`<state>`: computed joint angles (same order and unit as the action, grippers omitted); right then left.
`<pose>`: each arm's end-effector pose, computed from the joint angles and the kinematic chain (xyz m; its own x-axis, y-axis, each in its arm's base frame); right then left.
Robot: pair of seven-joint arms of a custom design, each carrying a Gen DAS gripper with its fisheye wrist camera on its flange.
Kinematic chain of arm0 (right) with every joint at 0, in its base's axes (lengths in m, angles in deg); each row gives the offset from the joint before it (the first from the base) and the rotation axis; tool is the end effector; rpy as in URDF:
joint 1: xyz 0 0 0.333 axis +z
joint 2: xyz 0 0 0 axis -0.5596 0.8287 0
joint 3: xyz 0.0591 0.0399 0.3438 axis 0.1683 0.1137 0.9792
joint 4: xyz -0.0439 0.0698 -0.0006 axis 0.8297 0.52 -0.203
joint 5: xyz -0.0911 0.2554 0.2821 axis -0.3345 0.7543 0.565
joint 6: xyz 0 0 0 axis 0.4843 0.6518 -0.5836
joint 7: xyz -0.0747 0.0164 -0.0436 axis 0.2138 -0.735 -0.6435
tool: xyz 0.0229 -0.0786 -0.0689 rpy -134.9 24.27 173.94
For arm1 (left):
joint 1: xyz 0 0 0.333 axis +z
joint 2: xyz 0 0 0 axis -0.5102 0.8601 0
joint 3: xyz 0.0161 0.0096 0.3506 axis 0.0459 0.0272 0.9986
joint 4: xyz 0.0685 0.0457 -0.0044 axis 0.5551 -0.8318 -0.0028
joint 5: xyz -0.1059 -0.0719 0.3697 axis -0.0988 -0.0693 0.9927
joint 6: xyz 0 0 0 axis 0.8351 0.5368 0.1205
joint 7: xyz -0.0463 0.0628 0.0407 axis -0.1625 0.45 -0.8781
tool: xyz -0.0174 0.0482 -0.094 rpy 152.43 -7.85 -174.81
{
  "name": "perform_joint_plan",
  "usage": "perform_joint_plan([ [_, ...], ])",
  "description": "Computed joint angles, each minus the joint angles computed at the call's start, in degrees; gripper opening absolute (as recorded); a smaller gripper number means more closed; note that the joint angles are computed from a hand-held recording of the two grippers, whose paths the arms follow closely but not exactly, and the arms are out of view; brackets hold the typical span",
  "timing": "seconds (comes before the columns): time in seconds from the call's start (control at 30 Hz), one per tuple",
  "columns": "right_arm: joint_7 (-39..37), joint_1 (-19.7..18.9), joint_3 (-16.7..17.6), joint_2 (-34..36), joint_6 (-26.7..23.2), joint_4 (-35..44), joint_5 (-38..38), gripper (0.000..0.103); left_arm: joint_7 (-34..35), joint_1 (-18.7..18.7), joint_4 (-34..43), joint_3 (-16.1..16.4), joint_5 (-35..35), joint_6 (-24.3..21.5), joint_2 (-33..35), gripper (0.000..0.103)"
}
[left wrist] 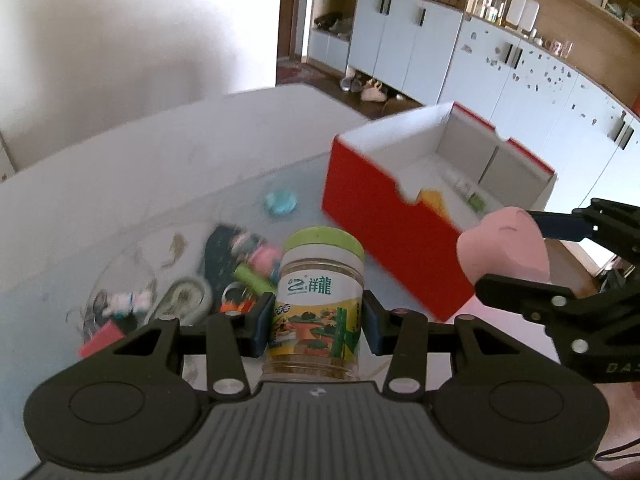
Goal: Organize rigid objects
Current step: 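Carry the jar with the left gripper while the right gripper carries the heart soap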
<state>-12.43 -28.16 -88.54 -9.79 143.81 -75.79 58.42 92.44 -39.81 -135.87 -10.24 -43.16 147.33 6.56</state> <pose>0.5347 0.0228 0.3953 0.6407 -0.7673 -0.0277 -0.4731 -0.3661 -0.8013 0.5472 -0.2159 0.4086 -0.1004 -0.9905 0.0935 -0.7602 0.0157 -0.6495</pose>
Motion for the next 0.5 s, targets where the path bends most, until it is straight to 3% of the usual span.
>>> perform_joint_plan([
  [0.1,0.2,-1.0,-0.7,1.4,-1.0,1.9,-1.3,0.074,1.8,0.1,2.7,-1.6,-3.0,-1.1,1.3,0.044],
  [0.5,3.0,-6.8,-1.2,10.3,-2.6,12.3,-7.8,0.074,4.7,-5.1,19.7,-2.8,-6.5,-8.8,11.6,0.044],
])
